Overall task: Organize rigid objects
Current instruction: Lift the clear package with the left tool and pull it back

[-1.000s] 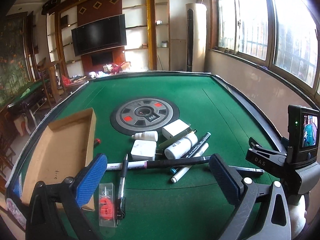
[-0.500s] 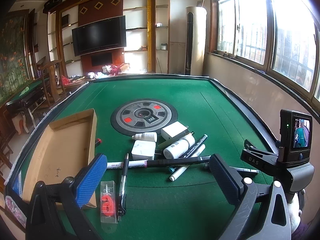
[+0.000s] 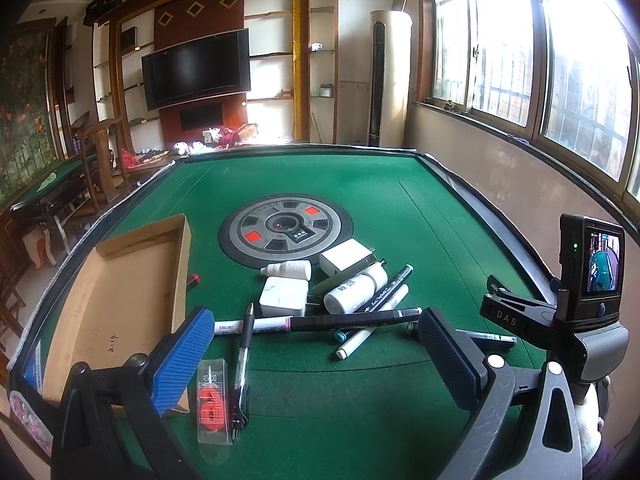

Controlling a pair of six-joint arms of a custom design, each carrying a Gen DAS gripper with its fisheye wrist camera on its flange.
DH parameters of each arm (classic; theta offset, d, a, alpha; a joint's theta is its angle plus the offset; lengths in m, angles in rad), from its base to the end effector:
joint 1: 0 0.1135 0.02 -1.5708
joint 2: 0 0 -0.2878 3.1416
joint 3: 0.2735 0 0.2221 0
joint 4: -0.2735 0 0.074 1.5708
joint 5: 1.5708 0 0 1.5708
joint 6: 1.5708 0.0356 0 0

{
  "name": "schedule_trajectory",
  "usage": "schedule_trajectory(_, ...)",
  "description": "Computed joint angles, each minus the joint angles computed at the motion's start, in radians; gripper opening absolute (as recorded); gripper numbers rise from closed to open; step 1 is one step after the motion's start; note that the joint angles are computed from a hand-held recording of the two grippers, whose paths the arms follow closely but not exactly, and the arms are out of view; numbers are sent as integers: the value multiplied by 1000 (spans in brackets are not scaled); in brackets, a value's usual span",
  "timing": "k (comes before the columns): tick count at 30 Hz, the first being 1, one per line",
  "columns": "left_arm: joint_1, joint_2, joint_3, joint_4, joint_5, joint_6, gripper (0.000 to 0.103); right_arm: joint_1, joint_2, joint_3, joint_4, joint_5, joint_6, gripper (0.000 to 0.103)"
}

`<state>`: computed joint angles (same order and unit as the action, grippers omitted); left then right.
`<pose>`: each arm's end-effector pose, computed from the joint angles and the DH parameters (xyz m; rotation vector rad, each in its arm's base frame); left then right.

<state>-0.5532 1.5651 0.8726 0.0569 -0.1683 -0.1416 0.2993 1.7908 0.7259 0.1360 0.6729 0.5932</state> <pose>0.2661 -0.1573 0.2462 0.3581 2.1741 -0.2039 0.2931 0.0672 0.1548 0.5914 2.1991 -0.3891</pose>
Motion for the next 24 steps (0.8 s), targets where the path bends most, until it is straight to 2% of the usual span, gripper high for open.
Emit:
schedule_trajectory(19, 1, 18, -7, 7, 8, -4, 103, -1, 0, -2, 4, -1, -1, 103)
schedule_trajectory(22, 8, 28, -6, 5, 21, -5, 103, -1, 0, -2, 4, -1, 0, 103)
schedule_trajectory(24, 25, 46, 2, 4, 66, -12, 103, -1, 1, -1, 4, -1, 0, 103)
